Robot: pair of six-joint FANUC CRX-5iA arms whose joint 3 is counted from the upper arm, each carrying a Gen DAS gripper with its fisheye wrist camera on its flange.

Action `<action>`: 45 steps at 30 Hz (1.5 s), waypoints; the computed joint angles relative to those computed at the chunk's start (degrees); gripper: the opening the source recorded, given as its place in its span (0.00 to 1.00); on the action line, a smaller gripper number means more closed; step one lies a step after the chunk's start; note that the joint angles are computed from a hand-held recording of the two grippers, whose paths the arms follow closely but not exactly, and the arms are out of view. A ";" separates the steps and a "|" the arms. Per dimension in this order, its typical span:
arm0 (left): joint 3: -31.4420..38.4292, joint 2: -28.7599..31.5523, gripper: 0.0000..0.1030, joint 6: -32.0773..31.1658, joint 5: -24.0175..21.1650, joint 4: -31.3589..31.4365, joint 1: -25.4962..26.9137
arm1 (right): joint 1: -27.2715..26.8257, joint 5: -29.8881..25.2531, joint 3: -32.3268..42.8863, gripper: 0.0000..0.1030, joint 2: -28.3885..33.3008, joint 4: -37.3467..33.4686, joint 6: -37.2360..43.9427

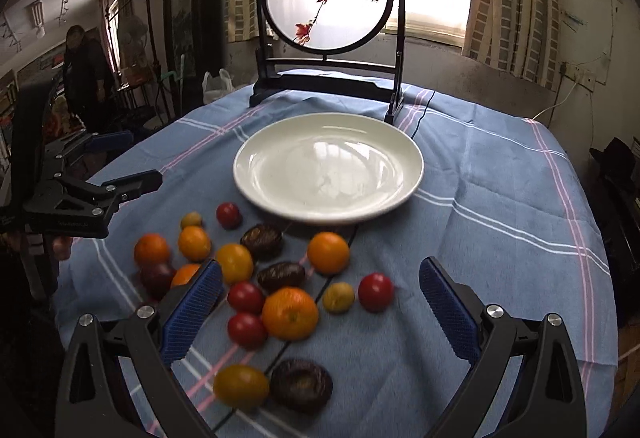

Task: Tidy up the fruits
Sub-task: 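Grasp the yellow tomato with the right tool while the left tool grasps a dark red plum, then carry both fruits over the plate and open both tools to release them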

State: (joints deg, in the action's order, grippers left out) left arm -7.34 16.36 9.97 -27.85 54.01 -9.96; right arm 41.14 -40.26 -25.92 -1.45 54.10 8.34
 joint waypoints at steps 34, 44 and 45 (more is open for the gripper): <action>6.32 3.36 0.36 11.88 -29.77 -19.62 2.92 | 4.20 5.26 1.05 0.37 -0.60 -27.55 16.83; 5.96 1.65 0.36 8.14 -29.22 -14.33 3.15 | 3.27 5.06 1.86 0.37 -2.09 -26.63 18.24; 6.74 1.80 0.36 8.34 -28.31 -13.68 2.82 | 2.93 4.84 2.07 0.37 -2.19 -25.16 17.98</action>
State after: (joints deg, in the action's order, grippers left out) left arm -0.60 18.16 18.31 -56.16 40.33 -7.14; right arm 44.07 -35.42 -23.85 -3.64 28.94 26.32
